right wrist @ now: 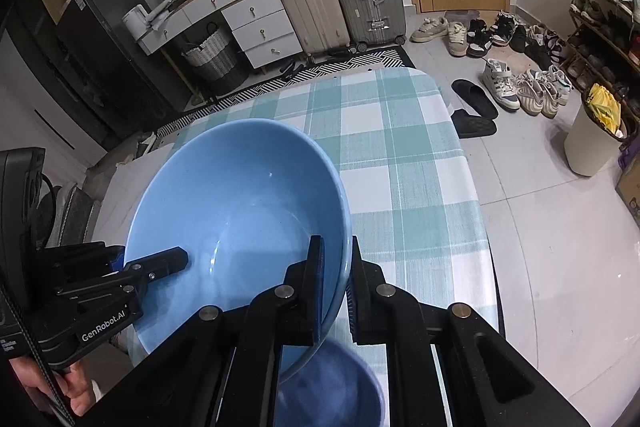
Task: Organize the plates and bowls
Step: 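Lower the held blue bowls with both tools into the remaining blue bowl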
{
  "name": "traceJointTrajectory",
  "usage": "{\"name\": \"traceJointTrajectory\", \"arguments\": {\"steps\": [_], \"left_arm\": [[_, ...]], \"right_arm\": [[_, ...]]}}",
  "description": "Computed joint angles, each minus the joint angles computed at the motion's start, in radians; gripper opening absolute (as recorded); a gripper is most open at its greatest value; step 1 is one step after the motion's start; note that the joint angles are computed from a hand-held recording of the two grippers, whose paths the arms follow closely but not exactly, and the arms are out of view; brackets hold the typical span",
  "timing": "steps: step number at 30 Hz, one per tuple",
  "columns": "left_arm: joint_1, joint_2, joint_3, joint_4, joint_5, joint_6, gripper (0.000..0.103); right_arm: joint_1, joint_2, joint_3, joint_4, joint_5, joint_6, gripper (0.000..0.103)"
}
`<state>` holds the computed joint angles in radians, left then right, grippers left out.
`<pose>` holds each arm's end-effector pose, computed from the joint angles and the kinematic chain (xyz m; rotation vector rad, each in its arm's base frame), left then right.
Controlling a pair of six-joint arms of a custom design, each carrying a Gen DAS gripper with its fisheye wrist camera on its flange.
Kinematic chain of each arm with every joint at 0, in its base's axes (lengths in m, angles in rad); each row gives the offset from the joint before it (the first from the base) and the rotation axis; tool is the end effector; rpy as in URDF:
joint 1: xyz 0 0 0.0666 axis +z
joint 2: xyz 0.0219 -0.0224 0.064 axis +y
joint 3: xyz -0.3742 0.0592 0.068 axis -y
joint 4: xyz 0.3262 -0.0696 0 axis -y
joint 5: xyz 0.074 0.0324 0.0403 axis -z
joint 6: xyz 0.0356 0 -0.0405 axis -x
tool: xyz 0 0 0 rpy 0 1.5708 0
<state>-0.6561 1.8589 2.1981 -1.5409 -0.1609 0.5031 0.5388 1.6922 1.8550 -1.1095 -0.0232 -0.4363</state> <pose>0.4313 -0.3254 0.4767 0.1686 2.7396 -0.0955 0.4465 0.2674 0.4576 -0.1412 2.5659 0.4147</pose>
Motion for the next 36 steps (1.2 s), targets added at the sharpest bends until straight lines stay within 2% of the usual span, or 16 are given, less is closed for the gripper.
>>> {"name": "traceJointTrajectory", "arguments": {"steps": [10,17,24,30,36], "left_arm": [[-0.078,-0.091,-0.132,0.019,-0.025,0.070,0.013],[-0.114,-0.154,-0.296,0.101,0.013,0.121,0.013],[-0.135,-0.177,-0.402,0.161,0.035,0.146,0.014],[-0.152,-0.186,-0.476,0.198,0.018,0.177,0.014],[-0.163,-0.185,-0.511,0.217,0.000,0.176,0.014]], "right_arm": [[0.055,-0.159,-0.156,0.003,0.050,-0.040,0.009],[0.082,-0.233,-0.292,0.033,0.055,-0.089,0.009],[0.096,-0.254,-0.384,0.066,0.063,-0.096,0.009],[0.108,-0.244,-0.443,0.100,0.067,-0.089,0.009],[0.109,-0.232,-0.497,0.140,0.056,-0.091,0.009]]}}
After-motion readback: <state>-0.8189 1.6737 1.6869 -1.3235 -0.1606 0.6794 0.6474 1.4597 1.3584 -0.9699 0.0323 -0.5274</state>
